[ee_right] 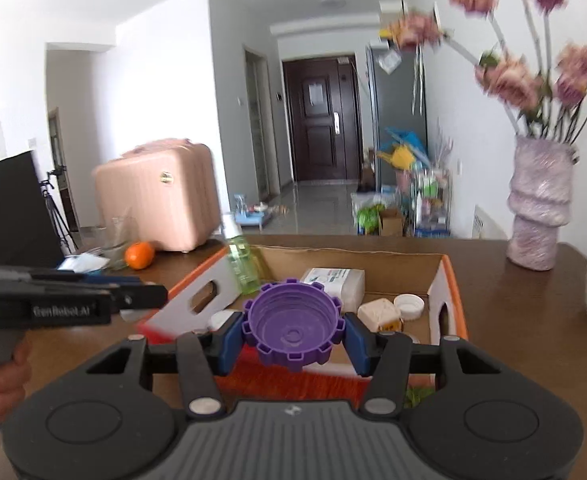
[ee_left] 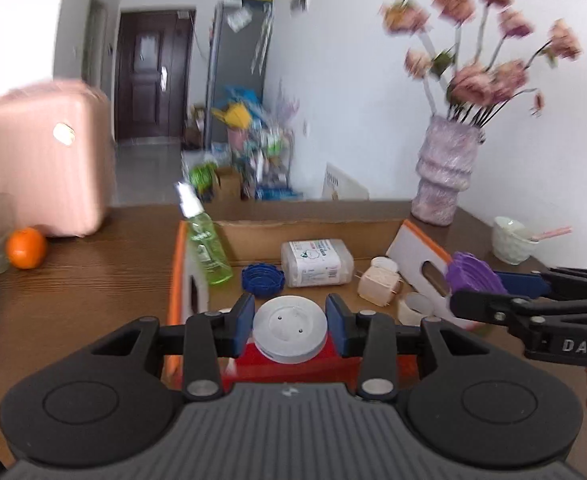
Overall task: Organize rigid objects
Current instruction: 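Carry the purple cap and white lid into the red box, open both tools, then withdraw both tools up out of the red box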
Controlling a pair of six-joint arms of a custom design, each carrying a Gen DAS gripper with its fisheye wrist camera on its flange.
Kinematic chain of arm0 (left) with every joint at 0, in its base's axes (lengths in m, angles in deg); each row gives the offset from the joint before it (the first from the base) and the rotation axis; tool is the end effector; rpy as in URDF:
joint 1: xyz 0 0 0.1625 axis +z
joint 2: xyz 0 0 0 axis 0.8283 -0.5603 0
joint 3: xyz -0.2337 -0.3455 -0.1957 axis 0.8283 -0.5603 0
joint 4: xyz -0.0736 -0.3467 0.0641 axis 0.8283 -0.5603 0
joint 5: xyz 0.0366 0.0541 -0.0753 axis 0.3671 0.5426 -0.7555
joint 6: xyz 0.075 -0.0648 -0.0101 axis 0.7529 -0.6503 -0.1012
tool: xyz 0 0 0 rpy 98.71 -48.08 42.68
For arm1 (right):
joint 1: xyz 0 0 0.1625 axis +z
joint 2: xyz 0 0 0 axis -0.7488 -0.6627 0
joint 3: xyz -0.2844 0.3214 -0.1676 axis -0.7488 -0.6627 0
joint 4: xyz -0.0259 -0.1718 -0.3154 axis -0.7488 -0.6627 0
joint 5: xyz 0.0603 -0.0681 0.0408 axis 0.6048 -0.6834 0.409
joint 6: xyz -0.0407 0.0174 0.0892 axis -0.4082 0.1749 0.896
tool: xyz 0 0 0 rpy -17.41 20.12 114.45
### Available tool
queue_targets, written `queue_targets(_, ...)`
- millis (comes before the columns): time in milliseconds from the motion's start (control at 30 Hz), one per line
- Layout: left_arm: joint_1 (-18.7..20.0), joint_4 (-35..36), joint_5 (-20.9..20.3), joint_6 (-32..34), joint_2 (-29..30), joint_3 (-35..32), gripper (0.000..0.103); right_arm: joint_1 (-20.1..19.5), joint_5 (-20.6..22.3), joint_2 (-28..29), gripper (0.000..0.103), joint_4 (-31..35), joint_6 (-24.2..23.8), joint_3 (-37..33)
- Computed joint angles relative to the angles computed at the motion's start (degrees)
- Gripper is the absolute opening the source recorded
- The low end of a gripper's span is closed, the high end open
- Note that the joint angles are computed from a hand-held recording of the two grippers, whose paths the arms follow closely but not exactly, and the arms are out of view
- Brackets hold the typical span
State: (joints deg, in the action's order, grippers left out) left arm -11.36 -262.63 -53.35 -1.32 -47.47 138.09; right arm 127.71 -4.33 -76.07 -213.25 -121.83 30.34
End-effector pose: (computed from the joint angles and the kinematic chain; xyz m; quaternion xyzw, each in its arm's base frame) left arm -0.2895 -0.5721 0.0214 0.2560 0.8357 -0.4258 0.2339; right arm 0.0388 -0.5696 0.2632 0.3088 -0.8310 0.4255 0.1815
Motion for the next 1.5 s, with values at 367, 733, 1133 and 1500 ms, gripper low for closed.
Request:
queue_targets(367, 7.7, 19.5, -2.8, 2.1, 7.1, -21.0, 0.039, 4.1, -12.4, 11.8, 0.053, 24.6, 5.3, -27.2)
queue_targets(733, 8.0, 16.8, -5.6, 4.9, 7.0, -20.0, 0.049, 2.6, -10.9, 13.0, 0.059, 23.0, 7.1, -28.3)
queue_targets(1133, 2.5, 6.7, 4.4, 4.0, 0.9, -7.2, 0.062, 3.7, -11.2, 2.9, 0.07, 10.2, 2.8, -13.6)
queue_targets(1500, -7.3, -23.4, 14.5, 15.5, 3.8, 5.7, 0.103, -3.2, 2.6, 1.0, 0.101, -28.4, -3.8, 8.4)
